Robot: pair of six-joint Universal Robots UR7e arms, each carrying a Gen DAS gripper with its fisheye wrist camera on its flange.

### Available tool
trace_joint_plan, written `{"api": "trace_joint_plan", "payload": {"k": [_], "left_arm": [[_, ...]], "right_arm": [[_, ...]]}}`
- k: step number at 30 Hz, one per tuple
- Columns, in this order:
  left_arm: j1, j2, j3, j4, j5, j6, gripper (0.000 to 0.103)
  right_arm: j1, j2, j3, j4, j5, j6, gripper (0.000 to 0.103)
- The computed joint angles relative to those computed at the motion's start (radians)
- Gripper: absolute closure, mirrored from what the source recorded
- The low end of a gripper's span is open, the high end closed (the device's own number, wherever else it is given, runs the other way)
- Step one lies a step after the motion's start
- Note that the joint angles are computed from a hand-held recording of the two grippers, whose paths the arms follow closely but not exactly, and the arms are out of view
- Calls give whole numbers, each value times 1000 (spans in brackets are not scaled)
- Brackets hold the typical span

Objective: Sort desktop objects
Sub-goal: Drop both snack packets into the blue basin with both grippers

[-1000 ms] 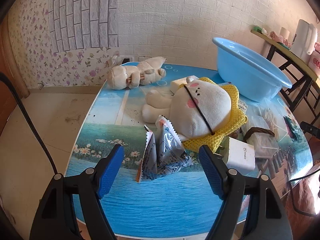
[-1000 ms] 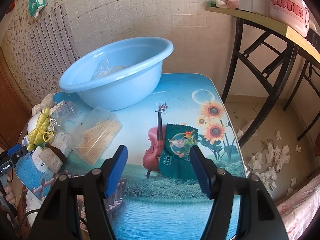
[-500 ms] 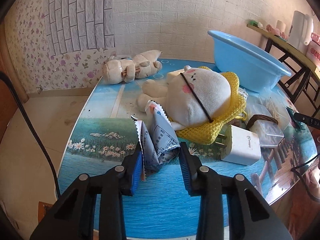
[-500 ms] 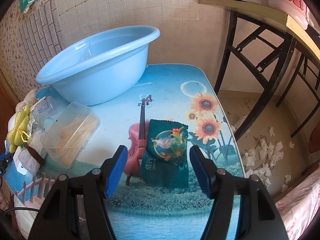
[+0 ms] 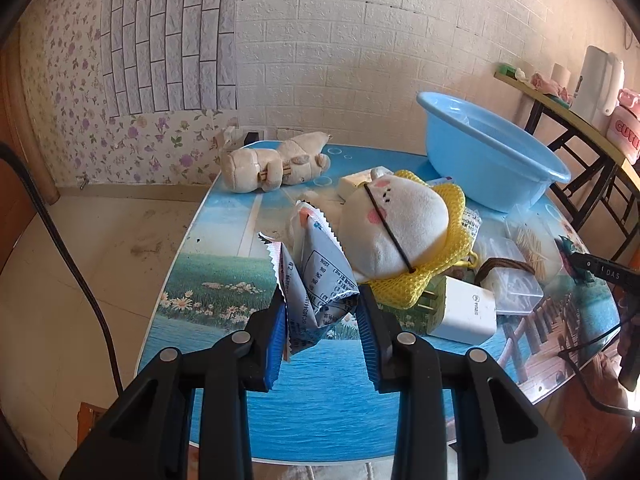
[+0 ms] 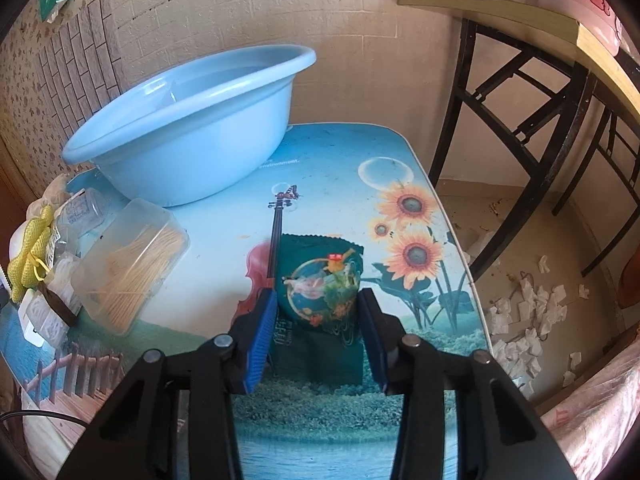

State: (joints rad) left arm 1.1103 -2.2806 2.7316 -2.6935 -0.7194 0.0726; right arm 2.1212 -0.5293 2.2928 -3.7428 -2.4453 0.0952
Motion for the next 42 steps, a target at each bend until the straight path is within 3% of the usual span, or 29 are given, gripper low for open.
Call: {"api": "trace_joint_plan", "payload": {"k": [12,21,29,42], "left_arm": [[-126,-134,-5,193,80,-91,71],[-258,-139,-26,236,91,-150,71],[-338,-13,-50,128,62,-132,71],[-288,359,-117,-200,-33,3,71]], "right_arm": [[87,-11,6,-84,20,-52,63],[151,-40,-7,-123,54,-104,63],[167,-42,-44,-143,101,-166,63],[105,-34,-114,-170,205,-270,63]]}}
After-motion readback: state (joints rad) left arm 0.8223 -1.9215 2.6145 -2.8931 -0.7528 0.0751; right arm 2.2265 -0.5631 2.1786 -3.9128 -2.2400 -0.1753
